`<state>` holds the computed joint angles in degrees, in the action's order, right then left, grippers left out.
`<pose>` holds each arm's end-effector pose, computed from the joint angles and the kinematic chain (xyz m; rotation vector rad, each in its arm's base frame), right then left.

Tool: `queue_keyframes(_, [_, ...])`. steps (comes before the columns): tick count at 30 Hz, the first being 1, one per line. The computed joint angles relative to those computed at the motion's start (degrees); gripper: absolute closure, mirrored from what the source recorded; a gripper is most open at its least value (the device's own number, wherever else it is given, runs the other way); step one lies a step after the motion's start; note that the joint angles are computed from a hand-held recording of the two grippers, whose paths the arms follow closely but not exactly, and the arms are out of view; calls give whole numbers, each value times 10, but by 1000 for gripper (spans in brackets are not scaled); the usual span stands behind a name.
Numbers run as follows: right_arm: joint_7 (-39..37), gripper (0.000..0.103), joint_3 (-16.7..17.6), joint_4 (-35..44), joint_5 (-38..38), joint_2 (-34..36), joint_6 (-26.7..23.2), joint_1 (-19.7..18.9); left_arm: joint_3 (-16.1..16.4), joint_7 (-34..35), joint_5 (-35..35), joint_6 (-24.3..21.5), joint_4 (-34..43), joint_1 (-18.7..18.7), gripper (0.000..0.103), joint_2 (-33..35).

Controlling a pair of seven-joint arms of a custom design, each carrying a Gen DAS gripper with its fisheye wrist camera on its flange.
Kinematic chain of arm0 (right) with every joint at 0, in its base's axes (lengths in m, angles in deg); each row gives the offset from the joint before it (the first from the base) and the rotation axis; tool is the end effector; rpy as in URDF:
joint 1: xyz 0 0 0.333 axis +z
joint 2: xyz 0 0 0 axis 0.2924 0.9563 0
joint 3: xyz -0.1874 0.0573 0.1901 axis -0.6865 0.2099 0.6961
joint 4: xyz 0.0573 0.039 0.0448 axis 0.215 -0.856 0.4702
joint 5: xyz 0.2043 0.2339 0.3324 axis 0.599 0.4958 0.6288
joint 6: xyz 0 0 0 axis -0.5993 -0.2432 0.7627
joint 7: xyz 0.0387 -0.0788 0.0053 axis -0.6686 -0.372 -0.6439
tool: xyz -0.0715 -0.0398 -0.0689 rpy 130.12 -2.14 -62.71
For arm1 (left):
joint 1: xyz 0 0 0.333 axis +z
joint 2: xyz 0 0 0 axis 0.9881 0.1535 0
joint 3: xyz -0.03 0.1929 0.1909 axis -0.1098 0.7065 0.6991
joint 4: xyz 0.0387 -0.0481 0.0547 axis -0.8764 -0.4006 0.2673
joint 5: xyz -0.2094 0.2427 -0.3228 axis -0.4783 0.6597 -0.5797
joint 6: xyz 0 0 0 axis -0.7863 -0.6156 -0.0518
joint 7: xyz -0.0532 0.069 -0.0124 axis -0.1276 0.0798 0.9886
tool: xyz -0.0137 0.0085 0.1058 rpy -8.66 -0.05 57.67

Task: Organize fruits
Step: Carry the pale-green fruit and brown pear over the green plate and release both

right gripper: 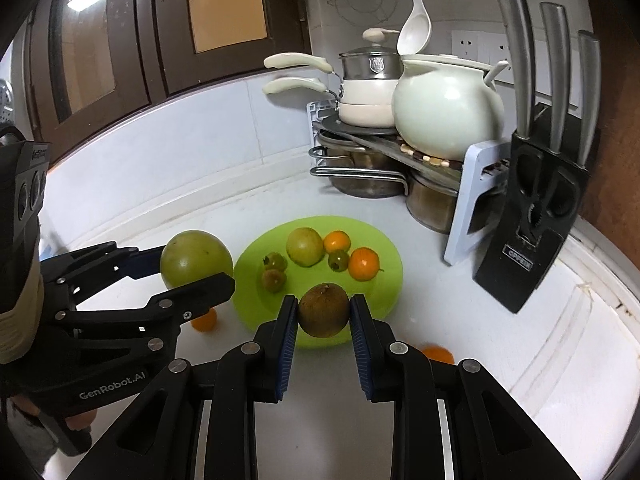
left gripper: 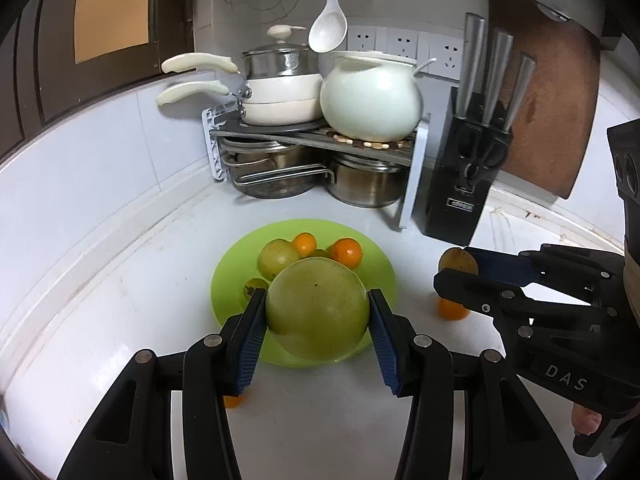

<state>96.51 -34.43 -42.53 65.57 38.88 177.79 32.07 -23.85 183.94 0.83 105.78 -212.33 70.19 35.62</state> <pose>0.5777 0.2278 0.4787 -1.8417 1.3950 -0.5850 0.5919 -0.1109 0.4665 -1.4624 1.9847 -0.9475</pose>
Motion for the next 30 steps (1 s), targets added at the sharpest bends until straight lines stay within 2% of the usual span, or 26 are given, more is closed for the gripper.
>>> queue_keyframes(5, [-5, 75, -6, 40, 3, 40, -13, 3, -5, 1, -2, -9, 33, 13, 54, 35])
queue_keyframes(12, [-43, 75, -19, 98, 38, 97, -42, 12, -32, 2, 3, -28, 82, 46, 54, 89])
queue_keyframes(22, [-64, 75, -30, 175, 72, 172, -88, 13, -71, -40, 73, -63, 157, 91, 54, 168])
queue_keyframes(30, [-75, 75, -36, 219, 71, 211, -112, 17, -86, -60, 107, -79, 191, 109, 54, 205])
